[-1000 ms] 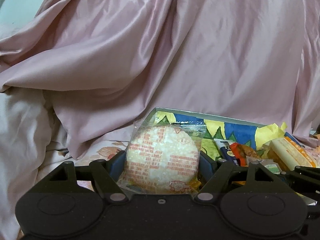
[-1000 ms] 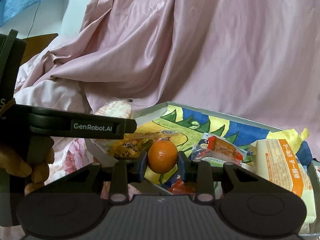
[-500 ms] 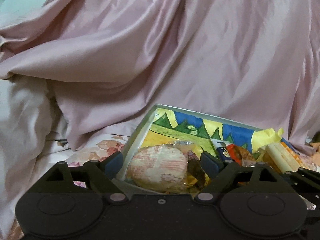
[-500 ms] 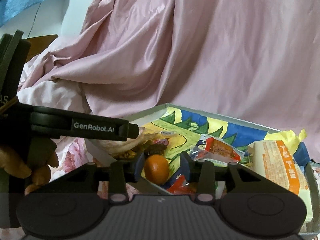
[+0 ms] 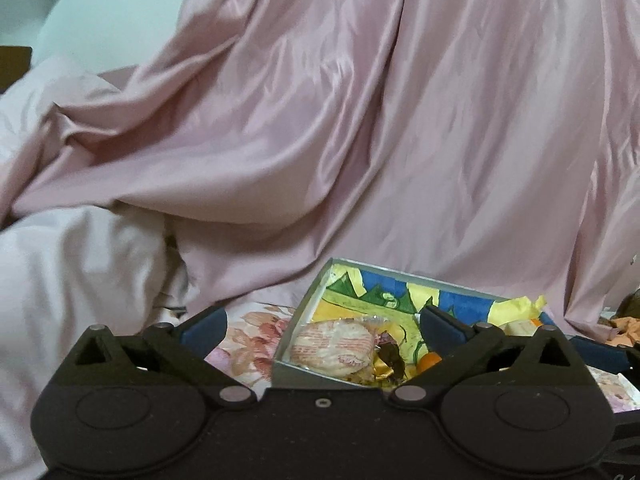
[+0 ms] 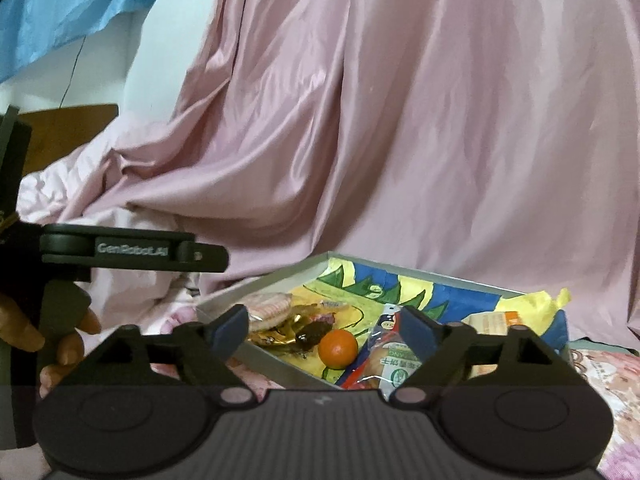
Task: Organize snacks
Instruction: 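Lower the biscuit and orange into the tray and open both tools, then lift both open tools from the tray back over the remaining snacks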
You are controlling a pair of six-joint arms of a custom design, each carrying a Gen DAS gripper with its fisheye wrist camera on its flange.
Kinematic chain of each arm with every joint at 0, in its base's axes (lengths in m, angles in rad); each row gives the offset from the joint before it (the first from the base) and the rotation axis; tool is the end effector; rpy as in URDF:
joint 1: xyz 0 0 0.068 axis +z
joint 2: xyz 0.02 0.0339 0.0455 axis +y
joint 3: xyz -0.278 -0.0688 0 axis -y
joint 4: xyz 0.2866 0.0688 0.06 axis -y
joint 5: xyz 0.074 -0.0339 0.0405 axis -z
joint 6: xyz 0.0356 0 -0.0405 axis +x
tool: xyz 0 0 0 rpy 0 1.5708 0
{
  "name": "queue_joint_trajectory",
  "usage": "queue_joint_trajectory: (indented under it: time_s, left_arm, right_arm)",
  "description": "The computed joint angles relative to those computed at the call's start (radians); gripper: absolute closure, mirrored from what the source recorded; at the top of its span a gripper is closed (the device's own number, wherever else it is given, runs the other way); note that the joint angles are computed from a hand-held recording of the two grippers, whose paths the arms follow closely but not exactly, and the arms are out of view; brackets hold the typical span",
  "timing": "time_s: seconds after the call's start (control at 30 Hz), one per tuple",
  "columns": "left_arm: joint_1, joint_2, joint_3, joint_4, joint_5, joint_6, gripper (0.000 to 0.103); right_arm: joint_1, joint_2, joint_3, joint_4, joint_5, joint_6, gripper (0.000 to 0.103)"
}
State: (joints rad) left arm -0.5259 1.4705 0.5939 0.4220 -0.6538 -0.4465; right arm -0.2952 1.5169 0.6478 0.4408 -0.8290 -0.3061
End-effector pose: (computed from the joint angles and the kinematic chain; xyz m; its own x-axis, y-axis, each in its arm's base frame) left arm 0.2820 -0.1387 0.1633 -0.3105 -0.2161 -0.9257 -0.2308 0.9618 -0.1471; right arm 0.3186 -0.0695 0.1702 -0.2448 -0.1384 -0.9597 -0.5441 0.8388 0.0178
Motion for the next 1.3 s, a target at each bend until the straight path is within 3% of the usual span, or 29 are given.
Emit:
queue_joint_trajectory:
  time_s: [0.17,0.27,0.53,0.67,0.8,1.0,1.13,1.3]
  left_arm:
    - [-0.084,-0.145,-0.068,-0.083,-0.101,-0.030,0.001]
    - [-0.144,-0.240,-0.109,-0.155,-0.162,-0.058,0.001]
    - [-0.341,-0.450,-0.174,-0.478,-0.358,-0.253,0.001]
    - [-0.454,-0.484,-0.168,-0.715,-0.440,-0.466,0.001]
    - [-0.572,-0.463,-0.142,-1.002,-0.481,-0.781,0.001]
    - [-0.733,-0.371,-0.123,-1.302,-0.462,-1.195,0.001]
    - [-0.807,-0.273,-0.126,-1.398,-0.431,-1.409,0.001]
    - [-0.816,-0.244,-0.173,-1.342,-0.394,-1.439,0.001]
  right_arm:
    - [-0.058,-0.131,-0.090,-0.014,-0.034,0.012,0.002]
    - [-0.099,-0.211,-0.145,-0.023,-0.055,0.031,0.000]
    - [-0.247,-0.442,-0.270,-0.178,-0.125,-0.007,0.000]
    - [-0.316,-0.532,-0.307,-0.298,-0.163,-0.091,0.000]
    - [-0.391,-0.588,-0.312,-0.474,-0.207,-0.215,0.000]
    - [-0.467,-0.671,-0.325,-0.736,-0.214,-0.423,0.000]
    - [-0.501,-0.734,-0.353,-0.859,-0.211,-0.527,0.000]
    - [-0.507,-0.792,-0.391,-0.933,-0.175,-0.594,0.000]
